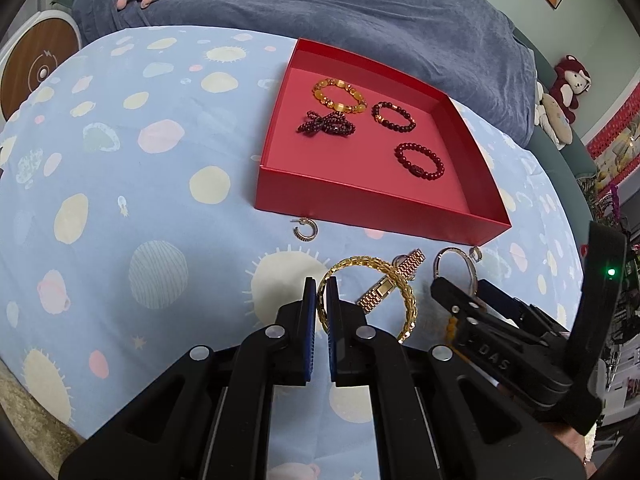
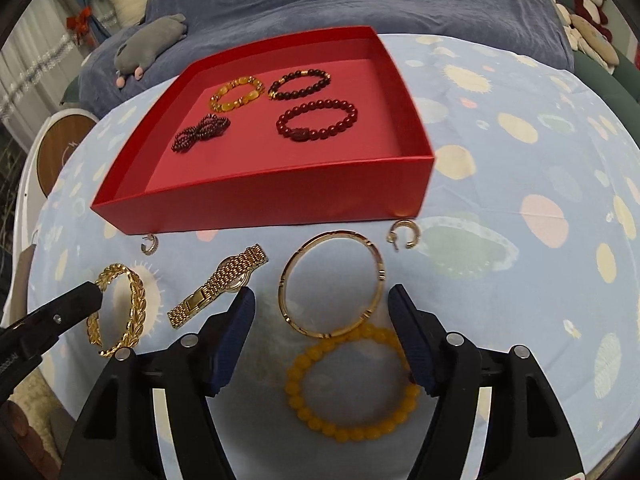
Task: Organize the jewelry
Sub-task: 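Carry the gold chain bracelet and gold bangle into the red box, open both tools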
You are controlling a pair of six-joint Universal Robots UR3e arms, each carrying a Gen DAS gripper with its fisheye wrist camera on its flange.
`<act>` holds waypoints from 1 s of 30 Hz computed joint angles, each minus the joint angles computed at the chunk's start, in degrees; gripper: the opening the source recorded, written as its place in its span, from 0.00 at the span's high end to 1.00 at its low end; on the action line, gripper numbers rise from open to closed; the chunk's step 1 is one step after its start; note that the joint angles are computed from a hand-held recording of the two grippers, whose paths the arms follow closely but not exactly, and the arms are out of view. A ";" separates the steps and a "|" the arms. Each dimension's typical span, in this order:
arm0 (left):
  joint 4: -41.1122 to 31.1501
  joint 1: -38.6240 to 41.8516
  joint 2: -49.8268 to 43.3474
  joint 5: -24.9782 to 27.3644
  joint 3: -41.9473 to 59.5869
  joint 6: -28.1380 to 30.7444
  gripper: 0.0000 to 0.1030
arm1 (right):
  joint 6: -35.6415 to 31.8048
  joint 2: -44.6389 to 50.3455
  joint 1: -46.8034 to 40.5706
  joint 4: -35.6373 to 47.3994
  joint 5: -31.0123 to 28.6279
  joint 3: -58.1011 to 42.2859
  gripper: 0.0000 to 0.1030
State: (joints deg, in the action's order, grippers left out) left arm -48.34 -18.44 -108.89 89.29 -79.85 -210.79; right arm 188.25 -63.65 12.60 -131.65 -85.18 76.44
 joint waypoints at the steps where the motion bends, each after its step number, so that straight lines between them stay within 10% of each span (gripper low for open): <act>1: 0.00 0.03 -0.06 -0.04 0.03 0.05 0.95 | -0.27 0.34 0.19 -0.58 -0.67 -0.20 0.36; 16: -0.10 0.42 -0.09 -0.91 4.04 0.42 0.95 | 1.54 -9.55 -3.21 -5.53 3.16 7.27 0.49; 30: -15.88 2.06 -24.78 1.81 44.22 6.29 0.95 | 1.56 13.51 -2.33 8.82 4.60 -31.56 0.48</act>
State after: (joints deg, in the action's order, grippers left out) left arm -64.22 -16.38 -133.66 91.10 -35.63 -204.50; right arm 189.81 -50.14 10.26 -122.84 -80.57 44.87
